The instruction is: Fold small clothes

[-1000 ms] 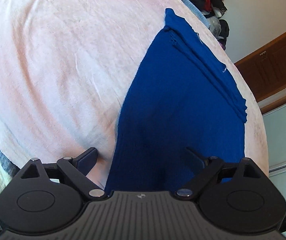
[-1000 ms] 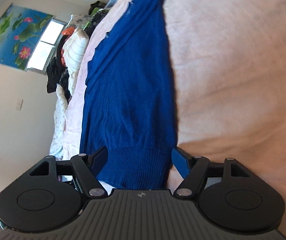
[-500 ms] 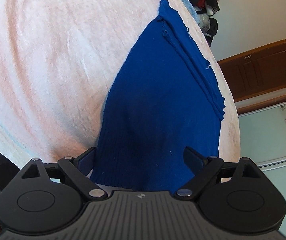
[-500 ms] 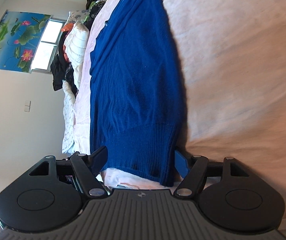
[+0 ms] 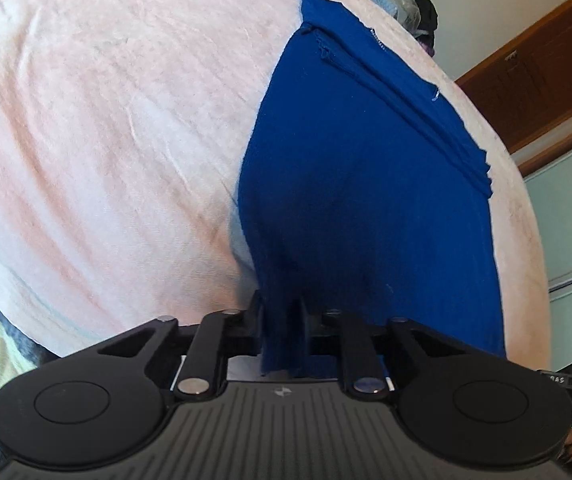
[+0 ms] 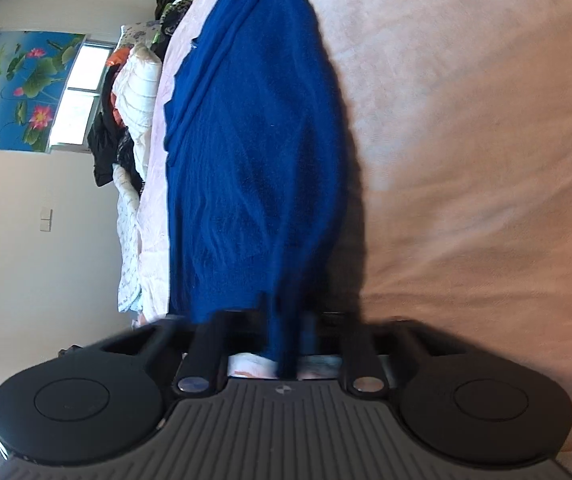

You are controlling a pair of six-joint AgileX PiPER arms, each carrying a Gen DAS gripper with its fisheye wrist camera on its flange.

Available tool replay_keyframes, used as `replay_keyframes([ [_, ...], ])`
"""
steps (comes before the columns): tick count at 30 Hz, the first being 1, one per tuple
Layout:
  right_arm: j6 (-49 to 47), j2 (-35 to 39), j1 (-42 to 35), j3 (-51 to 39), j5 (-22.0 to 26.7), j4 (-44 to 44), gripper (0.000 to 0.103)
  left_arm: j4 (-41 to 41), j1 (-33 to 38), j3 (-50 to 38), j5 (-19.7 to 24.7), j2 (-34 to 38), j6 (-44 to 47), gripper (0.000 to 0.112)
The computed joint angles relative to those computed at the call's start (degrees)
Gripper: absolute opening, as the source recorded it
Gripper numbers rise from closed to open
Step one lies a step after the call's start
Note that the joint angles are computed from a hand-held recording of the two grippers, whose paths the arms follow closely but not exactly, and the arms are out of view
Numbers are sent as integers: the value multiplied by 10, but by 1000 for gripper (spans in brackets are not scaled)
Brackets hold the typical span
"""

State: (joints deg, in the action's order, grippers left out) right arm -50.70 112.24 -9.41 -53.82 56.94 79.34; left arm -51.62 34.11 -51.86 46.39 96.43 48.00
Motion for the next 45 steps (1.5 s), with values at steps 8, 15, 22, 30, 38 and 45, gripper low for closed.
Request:
replay_keyframes([
  [8,-37,-67,-7,32,-4,-3,9,56,-26,-1,-9,-47,-7,4],
  [15,-22,-32,-9,20,-14,-28,8,78,-26,-13,-10,-19,-14,4],
  [22,15,-8,-20,-6,32,-43,49,36,18,-53,65,42,-26,6],
  [30,14,0,-15,-8,25,-45,10,71,-6,-48,39,9,-29,4],
  [38,5,1,-36,-43,78,-6,10,-13,38,-152,165,52,-44,4],
  [45,24,57,-39,-208,119,68,10,-105,22,-310,199,131,-98,4],
])
